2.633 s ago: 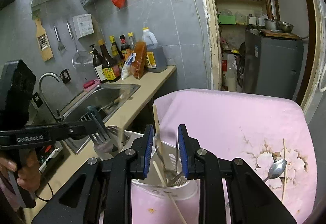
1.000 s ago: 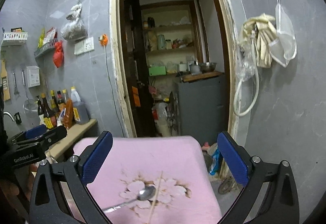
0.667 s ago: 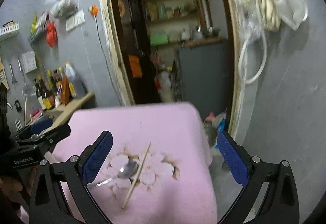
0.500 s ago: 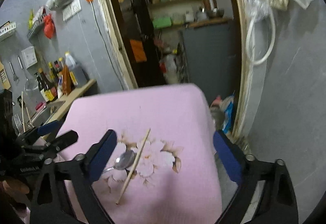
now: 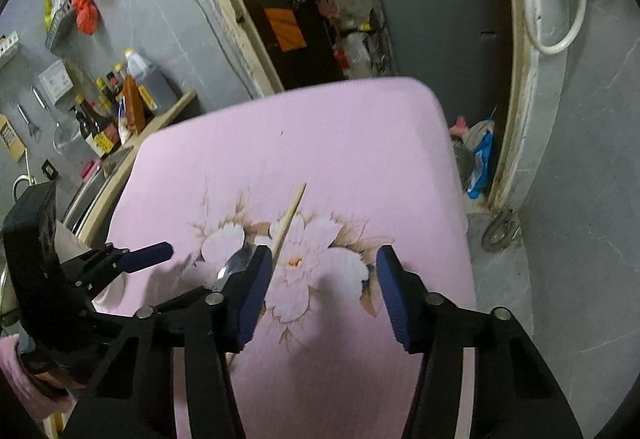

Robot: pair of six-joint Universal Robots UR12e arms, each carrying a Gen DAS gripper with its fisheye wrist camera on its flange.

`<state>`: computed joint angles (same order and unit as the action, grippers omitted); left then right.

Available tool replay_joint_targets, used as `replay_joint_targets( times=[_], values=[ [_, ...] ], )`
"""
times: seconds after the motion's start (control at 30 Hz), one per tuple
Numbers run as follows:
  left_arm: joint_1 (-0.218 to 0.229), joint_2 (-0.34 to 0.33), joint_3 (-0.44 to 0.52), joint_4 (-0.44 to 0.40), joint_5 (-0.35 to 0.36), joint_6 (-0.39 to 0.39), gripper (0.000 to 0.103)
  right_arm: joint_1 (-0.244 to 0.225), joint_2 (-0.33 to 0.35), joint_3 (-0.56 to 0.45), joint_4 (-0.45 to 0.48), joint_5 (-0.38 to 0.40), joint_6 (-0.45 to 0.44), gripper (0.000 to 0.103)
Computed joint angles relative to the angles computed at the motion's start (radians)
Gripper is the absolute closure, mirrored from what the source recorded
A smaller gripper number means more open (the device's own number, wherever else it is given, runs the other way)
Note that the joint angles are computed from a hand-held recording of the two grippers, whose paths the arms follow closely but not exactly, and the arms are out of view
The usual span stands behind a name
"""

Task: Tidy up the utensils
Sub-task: 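Grasp the steel spoon with the left tool while the right grasps the wooden chopstick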

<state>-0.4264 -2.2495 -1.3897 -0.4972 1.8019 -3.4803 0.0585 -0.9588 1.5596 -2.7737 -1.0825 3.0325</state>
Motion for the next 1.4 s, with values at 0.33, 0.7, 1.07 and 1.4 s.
replay_joint_targets(
  times=[0.33, 0.7, 1.07, 1.4],
  values=[
    [0.004, -0.019, 0.025, -0.039, -0.02, 0.013, 0.039, 0.005, 0.004, -0.001, 0.041, 0.006, -0.007, 0.057],
    [0.015, -0.048, 0.072, -0.038, -0.028, 0.019, 0.053, 0.005, 0.013, -0.018, 0.054, -0.008, -0.007, 0.059],
    [0.067, -0.04, 0.06, -0.014, -0.123, -0.165, 0.069, 0.032, 0.054, -0.102, 0.154, 0.0, -0.061, 0.067],
    [0.1, -0.052, 0.097, -0.079, -0.227, -0.159, 0.069, 0.075, 0.094, -0.205, 0.306, -0.098, -0.106, 0.073]
  ],
)
